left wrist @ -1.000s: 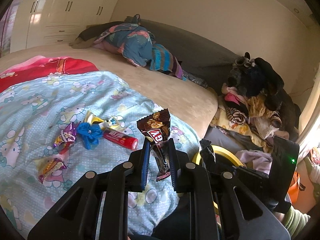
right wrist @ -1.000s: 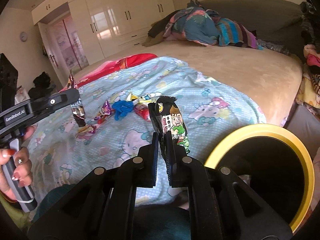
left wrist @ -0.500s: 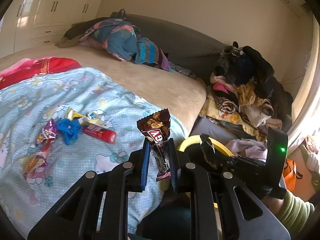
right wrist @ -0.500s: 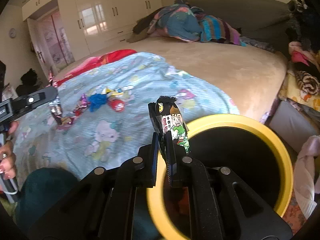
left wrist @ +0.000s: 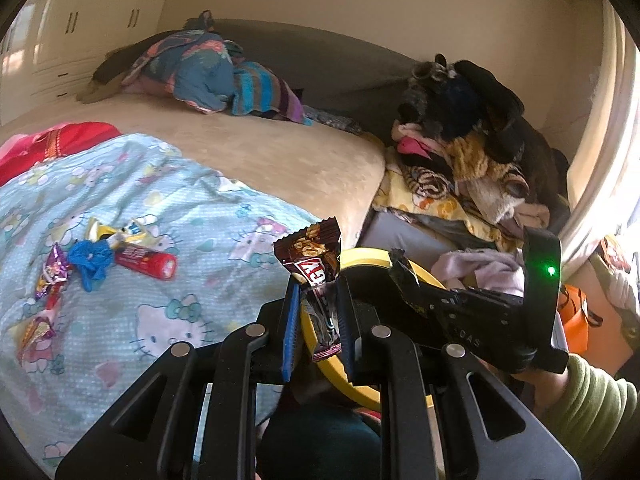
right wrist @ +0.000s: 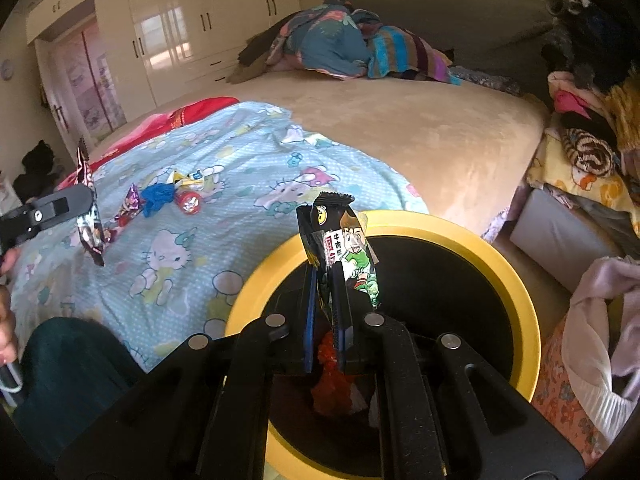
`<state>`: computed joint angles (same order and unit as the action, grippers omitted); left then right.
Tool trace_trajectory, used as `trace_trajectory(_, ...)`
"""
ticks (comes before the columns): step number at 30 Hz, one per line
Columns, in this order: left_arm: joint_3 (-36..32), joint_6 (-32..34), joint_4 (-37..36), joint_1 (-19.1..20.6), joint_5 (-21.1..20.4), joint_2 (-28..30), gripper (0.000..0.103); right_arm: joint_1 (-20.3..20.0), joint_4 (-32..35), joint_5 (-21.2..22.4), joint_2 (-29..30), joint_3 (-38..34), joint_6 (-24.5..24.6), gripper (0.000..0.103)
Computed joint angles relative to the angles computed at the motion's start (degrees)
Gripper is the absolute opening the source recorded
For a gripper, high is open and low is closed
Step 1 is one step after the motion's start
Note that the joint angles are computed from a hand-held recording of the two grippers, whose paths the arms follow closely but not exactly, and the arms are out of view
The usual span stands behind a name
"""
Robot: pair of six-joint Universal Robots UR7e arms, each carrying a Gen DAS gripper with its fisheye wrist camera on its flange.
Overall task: Collect trash
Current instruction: 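Open the right gripper over the bin while the left gripper releases its wrapper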
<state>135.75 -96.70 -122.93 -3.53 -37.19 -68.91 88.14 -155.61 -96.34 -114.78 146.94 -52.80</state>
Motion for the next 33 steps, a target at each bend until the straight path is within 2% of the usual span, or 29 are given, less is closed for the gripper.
trace_trajectory(10, -2.0, 9.5, -9.9, 1.9, -1.2, 6.3, 0.017, -3.2, -0.7, 0.7, -0.2, -0.7, 0.2, 0.005)
trace_trajectory(22, -5.1, 21.6, -20.7, 4.6, -4.7, 14.8, 0.017, -6.4, -2.2, 1.1, 1.3, -2.1, 1.3, 0.005)
trace_trajectory(25, -5.3, 24.5, -25.0, 6.3, -6.6, 16.6, 0.017, -6.9, -2.7, 0.8, 1.7, -2.1, 1.2, 0.005)
trace_trajectory(33, -7.6, 30.9, -28.6, 10.5, -9.1, 19.8, 0.018, -8.0, -2.3, 0.9, 2.2, -2.9, 1.6, 0.006)
